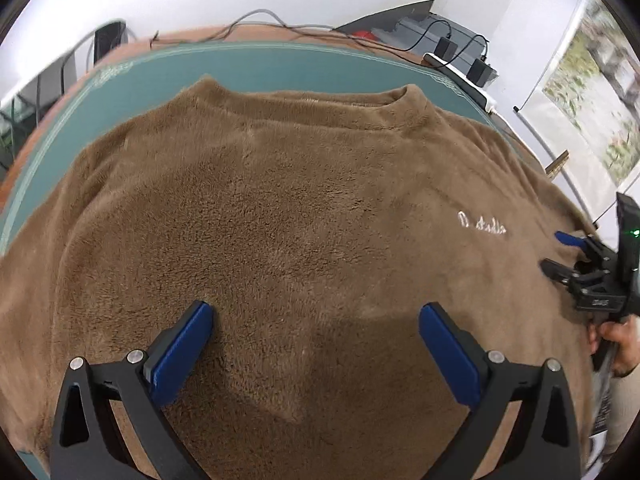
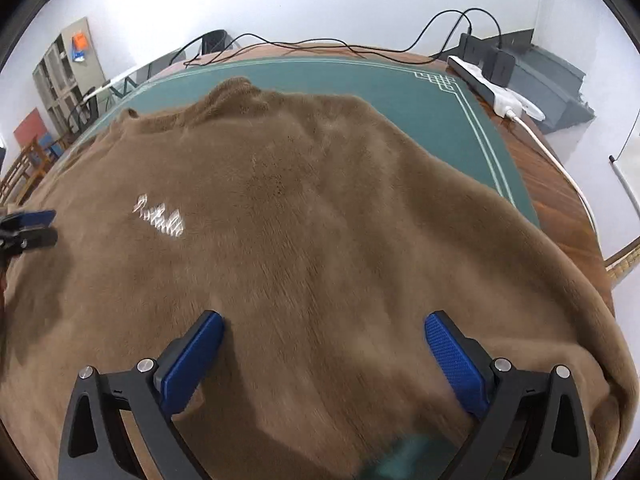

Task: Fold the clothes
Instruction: 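Press both open grippers across the fleece body to flatten it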

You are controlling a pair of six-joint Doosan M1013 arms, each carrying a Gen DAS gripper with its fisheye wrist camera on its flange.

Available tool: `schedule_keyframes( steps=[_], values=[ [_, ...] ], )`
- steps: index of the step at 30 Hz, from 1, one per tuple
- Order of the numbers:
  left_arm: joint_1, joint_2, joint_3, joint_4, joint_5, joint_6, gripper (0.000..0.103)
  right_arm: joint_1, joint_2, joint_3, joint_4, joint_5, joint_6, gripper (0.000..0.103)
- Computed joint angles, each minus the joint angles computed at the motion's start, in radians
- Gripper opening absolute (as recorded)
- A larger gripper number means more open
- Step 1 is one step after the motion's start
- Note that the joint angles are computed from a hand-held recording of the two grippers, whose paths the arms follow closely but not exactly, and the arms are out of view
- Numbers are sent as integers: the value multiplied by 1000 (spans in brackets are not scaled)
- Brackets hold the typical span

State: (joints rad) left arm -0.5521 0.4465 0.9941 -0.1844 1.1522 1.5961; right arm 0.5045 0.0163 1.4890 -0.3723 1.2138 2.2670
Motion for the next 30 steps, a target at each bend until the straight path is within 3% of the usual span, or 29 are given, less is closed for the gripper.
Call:
schedule_keyframes(
  steps=[9,12,15,19,24,28,30],
  values=[
    [-21,-27,63,78,-99,19,103,0,-25,19,33,4,5,103],
    [-7,-31,72,28,-122,19,103,-28,-27,0,106,-3,32,102],
    [2,-30,74,-11,-135,23,103,-74,-43,-2,187,-94,97,102],
    [11,-35,82,-34,-142,36,103,-105,16,-76,217,-94,97,102],
    [24,-42,94,-83,-157,50,103,-101,143,-226,169,-9,23,102],
    [31,-45,101,-117,-164,61,103,-56,268,-362,-76,168,-25,102],
    [35,-46,104,-132,-167,66,103,-56,315,-404,-143,234,-42,102]
  ],
)
